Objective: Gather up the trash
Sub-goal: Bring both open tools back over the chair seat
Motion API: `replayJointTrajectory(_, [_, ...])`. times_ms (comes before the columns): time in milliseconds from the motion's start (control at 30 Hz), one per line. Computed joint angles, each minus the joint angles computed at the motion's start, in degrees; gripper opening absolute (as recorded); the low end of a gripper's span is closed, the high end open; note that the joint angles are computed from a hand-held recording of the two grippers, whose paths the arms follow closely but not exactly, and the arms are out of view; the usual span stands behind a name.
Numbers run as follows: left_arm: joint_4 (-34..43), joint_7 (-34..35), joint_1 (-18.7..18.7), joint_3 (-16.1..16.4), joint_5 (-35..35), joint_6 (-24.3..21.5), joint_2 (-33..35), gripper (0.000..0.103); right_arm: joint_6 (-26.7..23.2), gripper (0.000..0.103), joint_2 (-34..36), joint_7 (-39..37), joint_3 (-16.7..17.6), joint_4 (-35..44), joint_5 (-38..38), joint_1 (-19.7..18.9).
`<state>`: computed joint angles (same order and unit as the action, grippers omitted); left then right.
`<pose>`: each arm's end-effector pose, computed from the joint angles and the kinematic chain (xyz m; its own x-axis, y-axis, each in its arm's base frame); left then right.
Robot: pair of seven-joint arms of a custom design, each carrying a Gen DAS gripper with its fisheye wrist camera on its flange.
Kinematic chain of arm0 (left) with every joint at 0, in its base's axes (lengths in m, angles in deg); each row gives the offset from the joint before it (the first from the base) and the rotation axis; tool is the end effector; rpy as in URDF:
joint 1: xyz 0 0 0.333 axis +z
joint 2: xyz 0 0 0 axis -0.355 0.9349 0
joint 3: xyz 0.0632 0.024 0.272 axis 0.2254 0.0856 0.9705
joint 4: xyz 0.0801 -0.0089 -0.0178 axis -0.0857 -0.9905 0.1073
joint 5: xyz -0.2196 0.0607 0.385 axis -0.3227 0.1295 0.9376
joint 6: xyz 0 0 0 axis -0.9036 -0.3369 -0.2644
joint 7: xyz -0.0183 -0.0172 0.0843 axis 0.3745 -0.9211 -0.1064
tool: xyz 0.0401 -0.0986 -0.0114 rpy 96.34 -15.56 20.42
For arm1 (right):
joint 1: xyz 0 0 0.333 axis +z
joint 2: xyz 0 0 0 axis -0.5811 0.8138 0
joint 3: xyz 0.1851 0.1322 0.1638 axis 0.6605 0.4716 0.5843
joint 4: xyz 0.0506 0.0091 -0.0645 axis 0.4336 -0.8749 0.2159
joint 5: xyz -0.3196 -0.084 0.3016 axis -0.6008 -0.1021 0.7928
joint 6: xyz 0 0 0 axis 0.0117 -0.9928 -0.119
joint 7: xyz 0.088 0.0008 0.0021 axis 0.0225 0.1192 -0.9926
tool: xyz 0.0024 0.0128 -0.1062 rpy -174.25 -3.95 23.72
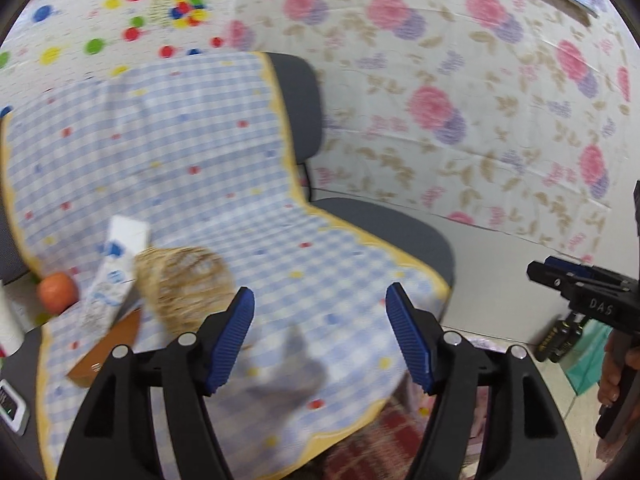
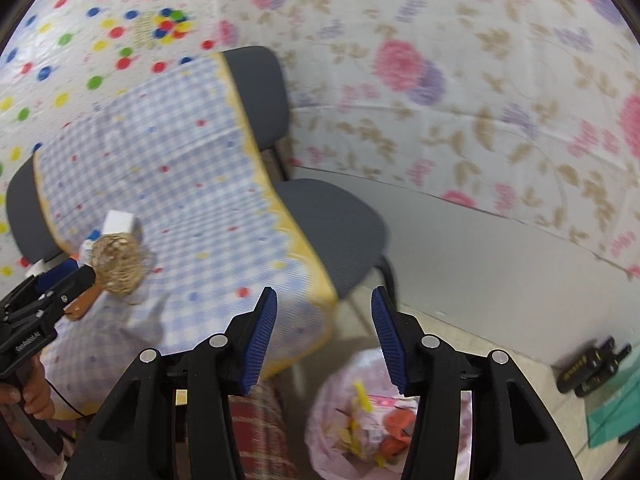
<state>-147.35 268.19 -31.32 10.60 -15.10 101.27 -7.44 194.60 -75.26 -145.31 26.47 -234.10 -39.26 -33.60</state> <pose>0.6026 -0.2169 0.3853 -0.5961 -0.8025 0.0237 -0.4378 0.3002 -0.8475 0.4828 0.1504 0.3776 -0.3765 -0.9156 -0.1412 -0.5165 0.3339 -0.7885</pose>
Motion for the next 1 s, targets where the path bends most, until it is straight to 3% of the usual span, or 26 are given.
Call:
replayJointTrajectory(267, [0.65, -2.34, 2.17, 1.74, -0.61, 5.87, 0.09, 0.067, 4.09, 0.051, 10.57, -4.12, -1.24, 12.05, -4.68, 3.22])
replayJointTrajectory(567, [-1.59, -20.33, 6.40, 2.73, 15.62, 10.84, 0.19, 0.068, 8.77, 0.051, 22.76, -13.49, -5.87, 25.31, -0.84, 9.72])
replayJointTrajectory(800, [-3.46, -37.15, 7.42, 6.15, 30.98, 12.50, 1.76, 0.069, 11.83, 0.051, 30.73, -20.99, -9.19, 32.99, 5.10, 14.84])
replayJointTrajectory(900, [-2.76, -39.11, 9.21, 5.17, 33.52, 13.34, 3.31, 0.069, 12.56, 0.051, 32.83, -23.24, -10.56, 34.68, 7.78, 16.62])
replayJointTrajectory(1000, [-0.85, -38.16, 13.40, 1.04, 34.25, 13.44, 5.41, 0.075, 12.28, 0.051, 34.28, -26.64, -11.64, 35.98, 11.27, 18.06])
